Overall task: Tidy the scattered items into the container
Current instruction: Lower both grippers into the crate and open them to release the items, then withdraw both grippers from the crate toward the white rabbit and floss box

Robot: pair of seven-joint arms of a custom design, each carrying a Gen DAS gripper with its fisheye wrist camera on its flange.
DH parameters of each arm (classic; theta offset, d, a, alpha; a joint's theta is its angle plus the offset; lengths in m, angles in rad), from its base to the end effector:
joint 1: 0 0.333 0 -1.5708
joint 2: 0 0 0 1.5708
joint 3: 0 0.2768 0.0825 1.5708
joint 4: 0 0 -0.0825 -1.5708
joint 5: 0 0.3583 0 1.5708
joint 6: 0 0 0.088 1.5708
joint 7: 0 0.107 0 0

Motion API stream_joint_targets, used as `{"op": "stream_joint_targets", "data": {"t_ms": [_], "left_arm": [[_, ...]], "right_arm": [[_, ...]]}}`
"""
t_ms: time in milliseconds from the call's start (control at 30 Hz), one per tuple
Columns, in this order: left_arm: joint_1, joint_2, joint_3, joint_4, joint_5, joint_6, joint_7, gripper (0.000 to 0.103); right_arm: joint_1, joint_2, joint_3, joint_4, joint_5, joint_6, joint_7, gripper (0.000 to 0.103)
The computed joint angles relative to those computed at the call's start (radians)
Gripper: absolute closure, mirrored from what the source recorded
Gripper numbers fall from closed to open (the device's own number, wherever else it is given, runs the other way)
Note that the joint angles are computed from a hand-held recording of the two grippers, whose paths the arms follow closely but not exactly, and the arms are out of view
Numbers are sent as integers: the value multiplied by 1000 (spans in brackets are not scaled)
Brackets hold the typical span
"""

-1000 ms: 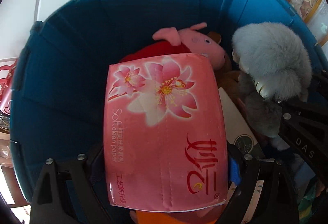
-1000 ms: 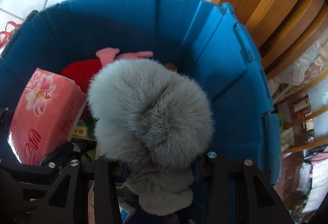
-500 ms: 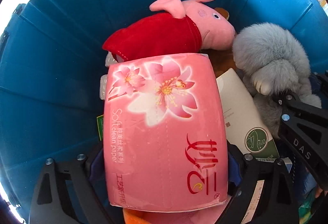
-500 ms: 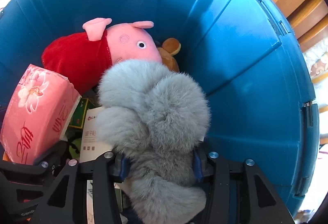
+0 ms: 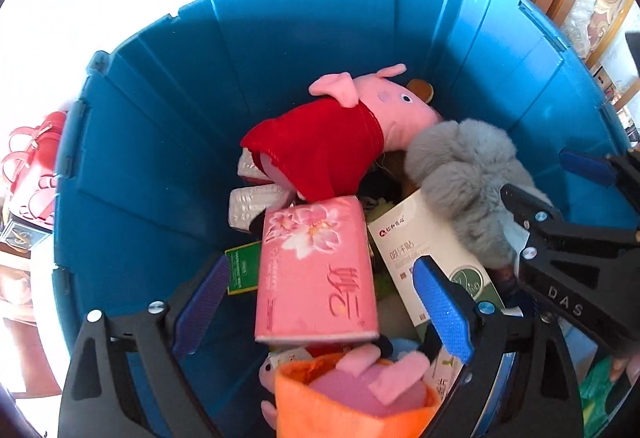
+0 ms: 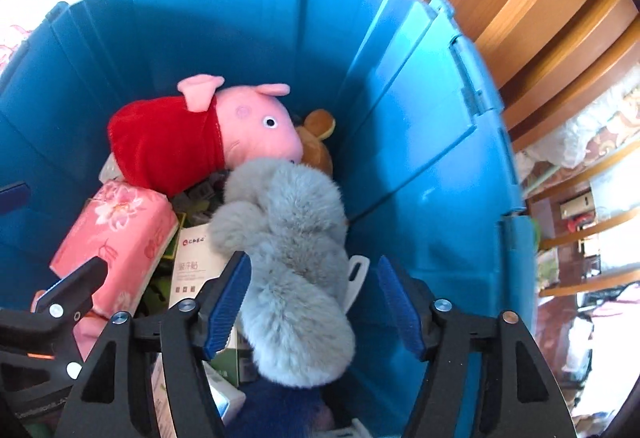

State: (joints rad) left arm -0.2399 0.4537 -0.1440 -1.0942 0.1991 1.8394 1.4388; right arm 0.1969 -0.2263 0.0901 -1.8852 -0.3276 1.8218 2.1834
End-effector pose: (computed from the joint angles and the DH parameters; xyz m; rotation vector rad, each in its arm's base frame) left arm 0.6318 -0.2123 0.5620 -1.7531 2.2627 -0.2665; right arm 0.4736 0.1165 0.5850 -1.8462 2.4267 -0.5816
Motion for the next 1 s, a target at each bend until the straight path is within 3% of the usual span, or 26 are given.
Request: {"op": "stream_joint_targets", "data": {"t_ms": [67,133,400,1000], "left_arm": [[2,-15,0,-15,0,-4,5,10],[0,-6,0,16,-3,-31,7,10],[46,-173,-12,-162,-39,18,50,10],[131,-597,-6,-550,-121,118,108,9]], "right_arm": [[3,-6,6,13,-5,-21,-2,35],[10,23,17,65,-12,-50,2,28],[37,46,23,166,-32,-110,-3,2],[125,-13,116,260,-71,-278,94,1]]}}
